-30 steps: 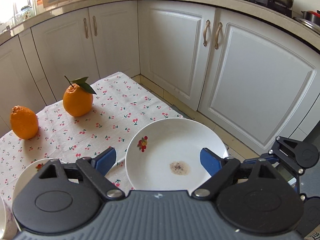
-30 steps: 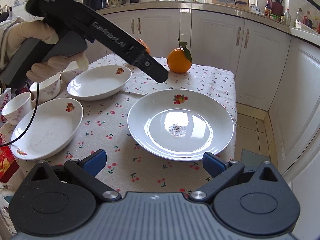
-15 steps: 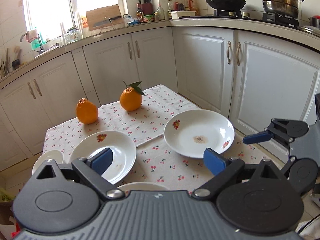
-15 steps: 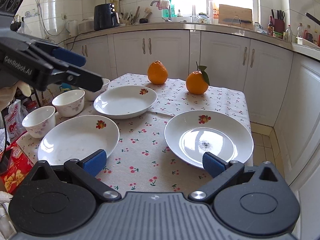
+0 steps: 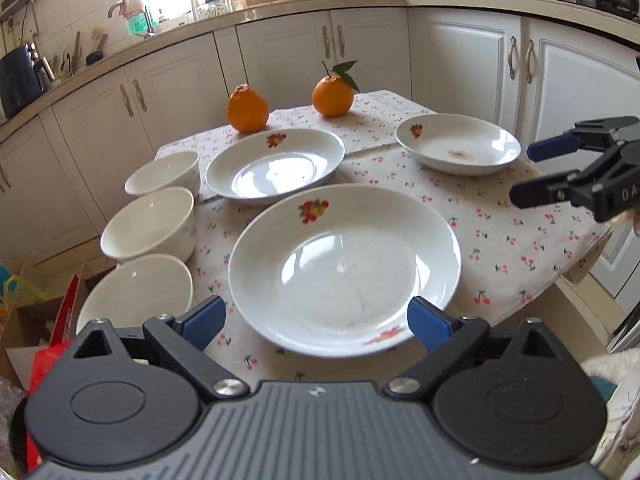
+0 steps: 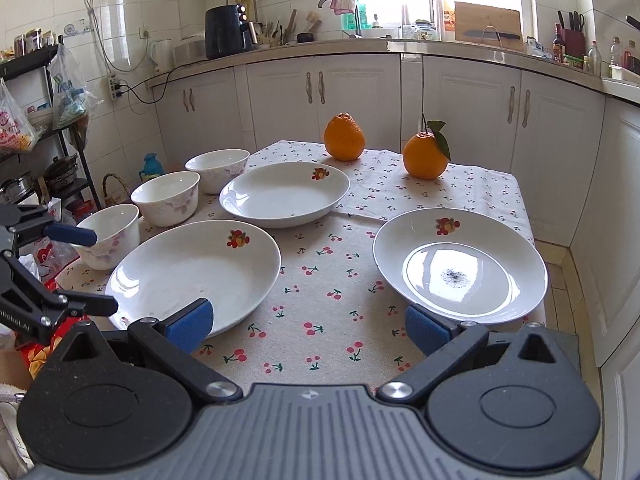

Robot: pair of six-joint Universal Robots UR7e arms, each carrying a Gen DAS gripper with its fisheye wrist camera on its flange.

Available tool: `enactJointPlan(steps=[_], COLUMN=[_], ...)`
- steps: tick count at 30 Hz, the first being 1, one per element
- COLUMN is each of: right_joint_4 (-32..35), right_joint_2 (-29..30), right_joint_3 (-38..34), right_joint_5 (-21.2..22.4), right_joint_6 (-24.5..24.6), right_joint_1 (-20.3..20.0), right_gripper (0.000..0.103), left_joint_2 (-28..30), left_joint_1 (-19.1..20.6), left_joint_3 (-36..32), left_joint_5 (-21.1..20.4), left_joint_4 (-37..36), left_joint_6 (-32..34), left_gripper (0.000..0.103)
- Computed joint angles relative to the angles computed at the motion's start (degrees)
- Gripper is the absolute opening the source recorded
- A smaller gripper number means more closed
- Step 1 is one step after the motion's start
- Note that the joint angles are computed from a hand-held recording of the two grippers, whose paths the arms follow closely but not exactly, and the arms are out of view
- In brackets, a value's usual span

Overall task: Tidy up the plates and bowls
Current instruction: 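Reach the right gripper to the large flower-print plate and grasp its rim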

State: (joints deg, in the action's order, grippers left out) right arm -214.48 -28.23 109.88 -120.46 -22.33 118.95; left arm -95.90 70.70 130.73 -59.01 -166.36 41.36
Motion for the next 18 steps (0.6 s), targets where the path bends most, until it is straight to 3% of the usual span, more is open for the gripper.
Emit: enactJointPlan(steps=[8,18], right_joint_4=[3.36,9.42], right_joint_2=[1.0,1.41], right_joint_3=[-1.93,-4.23], right_joint_5=[-2.93,-5.52], right_joint_6=[1.6,3.39], right_joint_1=[0.7,0.89], right_gripper=[0.103,0.103], left_joint_2=[1.16,4.06], left_joint_1=[4.97,7.58], left_joint_3=[-1.22,-3.18], left_joint_5=[-4.32,-9.83], left_joint_4=[3.1,2.76], left_joint_6=[-0.28,2.08], left_gripper=[0.098,0.099])
